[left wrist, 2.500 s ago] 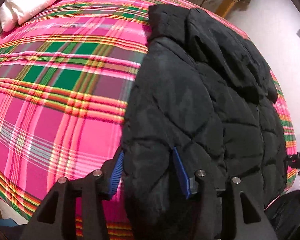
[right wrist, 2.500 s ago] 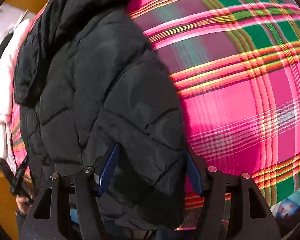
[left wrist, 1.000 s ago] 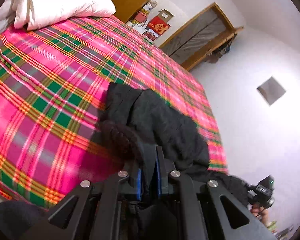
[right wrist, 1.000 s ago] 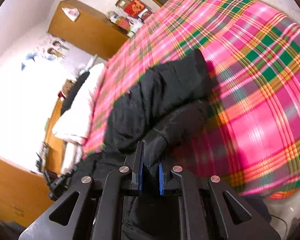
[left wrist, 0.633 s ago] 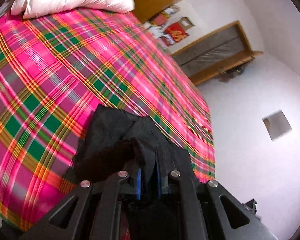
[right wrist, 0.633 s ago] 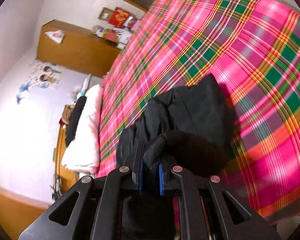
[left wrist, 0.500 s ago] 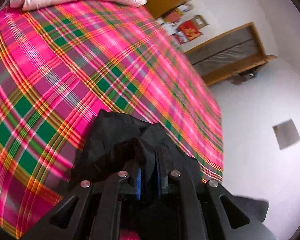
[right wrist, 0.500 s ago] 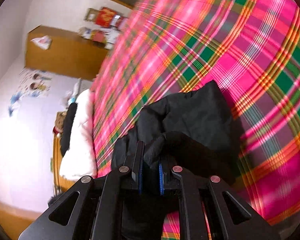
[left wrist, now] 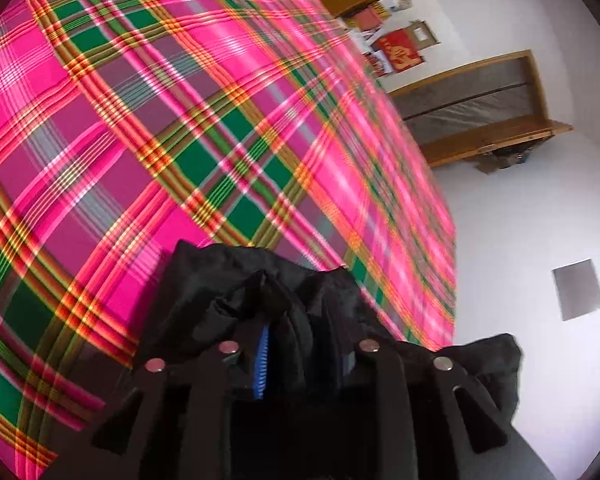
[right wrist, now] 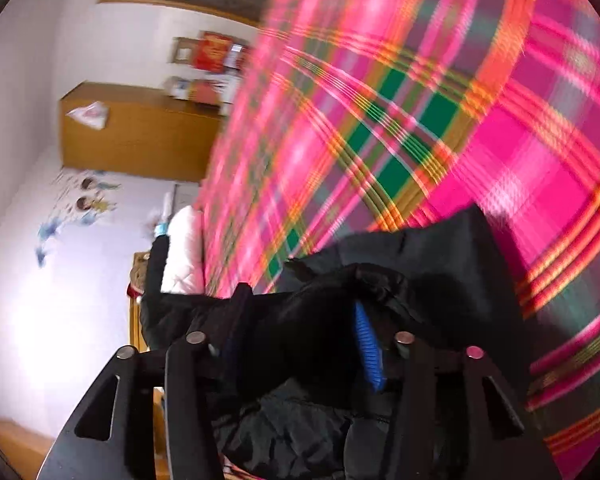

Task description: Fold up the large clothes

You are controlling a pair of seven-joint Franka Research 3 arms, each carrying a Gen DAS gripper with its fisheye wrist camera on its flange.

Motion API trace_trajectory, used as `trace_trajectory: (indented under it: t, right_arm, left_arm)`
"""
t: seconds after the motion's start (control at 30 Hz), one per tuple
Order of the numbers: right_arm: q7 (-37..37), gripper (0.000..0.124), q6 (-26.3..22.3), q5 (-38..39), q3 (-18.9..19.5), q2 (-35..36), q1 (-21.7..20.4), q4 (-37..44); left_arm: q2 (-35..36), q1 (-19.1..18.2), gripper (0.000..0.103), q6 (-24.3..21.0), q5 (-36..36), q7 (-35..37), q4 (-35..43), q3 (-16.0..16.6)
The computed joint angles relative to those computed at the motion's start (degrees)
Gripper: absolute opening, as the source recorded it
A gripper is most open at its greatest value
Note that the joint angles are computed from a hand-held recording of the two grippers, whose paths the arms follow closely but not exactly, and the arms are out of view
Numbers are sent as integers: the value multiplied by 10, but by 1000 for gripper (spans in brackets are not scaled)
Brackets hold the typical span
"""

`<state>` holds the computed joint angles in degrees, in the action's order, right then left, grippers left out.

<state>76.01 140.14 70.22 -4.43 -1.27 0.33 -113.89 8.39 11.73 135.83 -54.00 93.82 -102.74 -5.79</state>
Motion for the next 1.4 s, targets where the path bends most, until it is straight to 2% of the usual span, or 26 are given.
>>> trace_trajectory:
  t: [0.13, 0.3, 0.33, 0.43, 0.47, 0.5, 0.57, 0.63, 0.7, 0.8, 0.93, 0.97, 1.0, 1.03, 1.07, 1.17, 1.2, 1.23, 1.3, 1.4]
  right_arm:
    - [-25, 54, 27, -23, 5, -21, 10, -16]
    - [20, 54, 37, -70, 9, 9, 16, 8]
    - [14, 55, 35, -48, 9, 14, 15, 11]
    - [-54, 72, -6, 125, -1, 9, 0, -5]
    - [-56, 73, -16, 152, -4, 7, -5, -13]
    - [-50, 73, -14, 140, -4, 5, -6, -14]
    - [-20, 73, 37, 41, 6, -8, 1, -19]
    - [-47, 73, 79, -13, 14, -31, 13, -33]
    - [-72, 73, 89, -40, 14, -46, 24, -43]
    - [-25, 73, 107, -173, 23, -60, 33, -68]
    - [39, 73, 103, -286, 25, -60, 36, -93]
    - [50, 70, 104, -304, 25, -58, 38, -94]
    - [51, 62, 110, -311, 23, -60, 40, -99]
    - [57, 39, 117, -324, 24, -60, 41, -98]
    - [67, 30, 124, -345, 27, -61, 42, -97]
    - [86, 25, 120, -383, 28, -57, 45, -91]
    - [94, 25, 123, -392, 28, -57, 45, -91]
    - [103, 20, 126, -406, 29, -56, 45, -91]
    - [131, 14, 138, -441, 33, -56, 43, -93]
    - [145, 12, 142, -438, 27, -31, 44, -84]
  left_arm:
    - [-13, 9, 47, -4, -68, 41, -9, 1]
    - [-30, 8, 56, -2, -94, 78, -20, 10]
    - [-37, 8, 58, -2, -101, 89, -26, 13]
    - [-61, 7, 66, 10, -131, 136, -51, 24]
    - [-69, 4, 66, 27, -130, 146, -61, 27]
    - [-73, 1, 66, 42, -125, 152, -66, 30]
    - [-73, -3, 66, 47, -99, 146, -68, 36]
    - [-70, -7, 66, 41, -70, 150, -67, 38]
    - [-67, -12, 66, 35, -33, 158, -69, 36]
    - [-56, -16, 66, 7, 14, 157, -71, 33]
    - [-48, -20, 66, 18, 53, 141, -82, 26]
    - [-48, -21, 66, 21, 56, 143, -83, 24]
    - [-49, -23, 64, 29, 64, 144, -85, 22]
    - [-52, -25, 57, 38, 70, 150, -87, 20]
    - [-53, -28, 54, 43, 81, 157, -86, 18]
    - [-50, -35, 46, 38, 129, 150, -76, 15]
    - [-52, -37, 40, 42, 137, 150, -78, 15]
    - [-57, -38, 33, 51, 141, 154, -82, 14]
    - [-64, -45, 27, 86, 160, 147, -94, 13]
    - [-46, -53, 27, 119, 167, 144, -96, 11]
